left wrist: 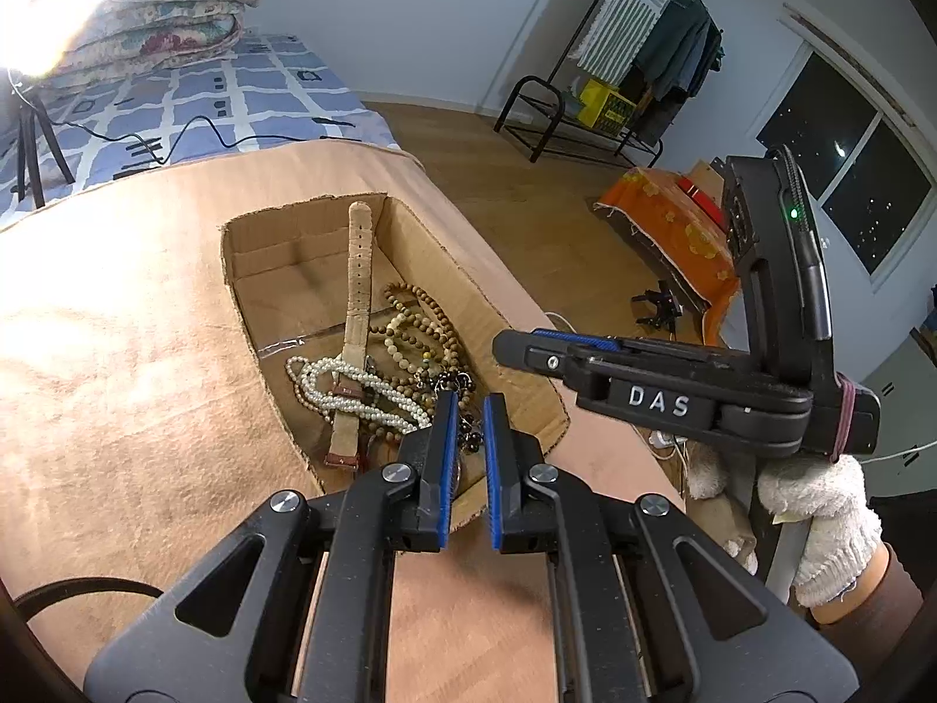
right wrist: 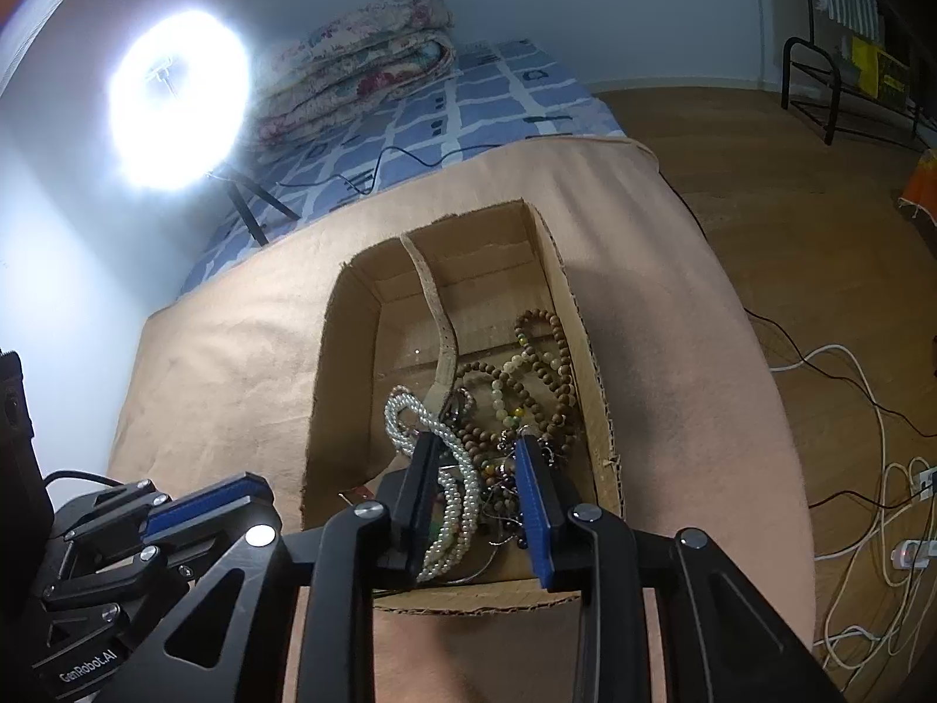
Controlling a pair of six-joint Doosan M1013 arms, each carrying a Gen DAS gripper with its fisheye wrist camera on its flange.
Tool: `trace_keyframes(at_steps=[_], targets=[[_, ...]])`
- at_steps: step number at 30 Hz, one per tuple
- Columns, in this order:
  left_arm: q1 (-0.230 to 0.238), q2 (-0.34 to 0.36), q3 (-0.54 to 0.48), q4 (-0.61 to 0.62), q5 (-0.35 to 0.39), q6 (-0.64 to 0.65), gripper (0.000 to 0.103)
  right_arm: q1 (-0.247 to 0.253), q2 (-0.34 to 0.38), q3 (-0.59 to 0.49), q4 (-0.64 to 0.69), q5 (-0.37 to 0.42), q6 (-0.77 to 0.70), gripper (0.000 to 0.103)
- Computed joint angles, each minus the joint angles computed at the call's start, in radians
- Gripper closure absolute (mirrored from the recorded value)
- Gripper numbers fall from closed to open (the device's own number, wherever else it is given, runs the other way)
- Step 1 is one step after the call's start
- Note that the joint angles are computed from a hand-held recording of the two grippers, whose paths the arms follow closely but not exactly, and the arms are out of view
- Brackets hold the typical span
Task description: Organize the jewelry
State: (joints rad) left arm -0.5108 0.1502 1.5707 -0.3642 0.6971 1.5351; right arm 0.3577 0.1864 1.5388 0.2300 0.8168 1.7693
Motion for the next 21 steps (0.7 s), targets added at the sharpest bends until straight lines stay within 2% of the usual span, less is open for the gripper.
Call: trace_keyframes(at_steps=[3,5,16,21], targets=[[-0.006,-0.020,0.009,0.026,-0.003,-0.010,0.098,0.003,-0.015,0.005,-0.004,-0.008,0.010,0.070],[-0.008,-0.036,0.015,0.037,-0.002,-0.015,0.098,0.011,-0.030,0.007,-0.024,-0.015,0.025,0.061],[-0.044,-0.168,0.059,0.205,-0.026,-0.124,0.097,0.064,-0.120,0.020,-0.108,-0.053,0.075,0.061],[-0.069,-0.232,0.081,0.307,-0.032,-0.199,0.097,0.109,-0.168,0.025,-0.177,-0.068,0.115,0.060]])
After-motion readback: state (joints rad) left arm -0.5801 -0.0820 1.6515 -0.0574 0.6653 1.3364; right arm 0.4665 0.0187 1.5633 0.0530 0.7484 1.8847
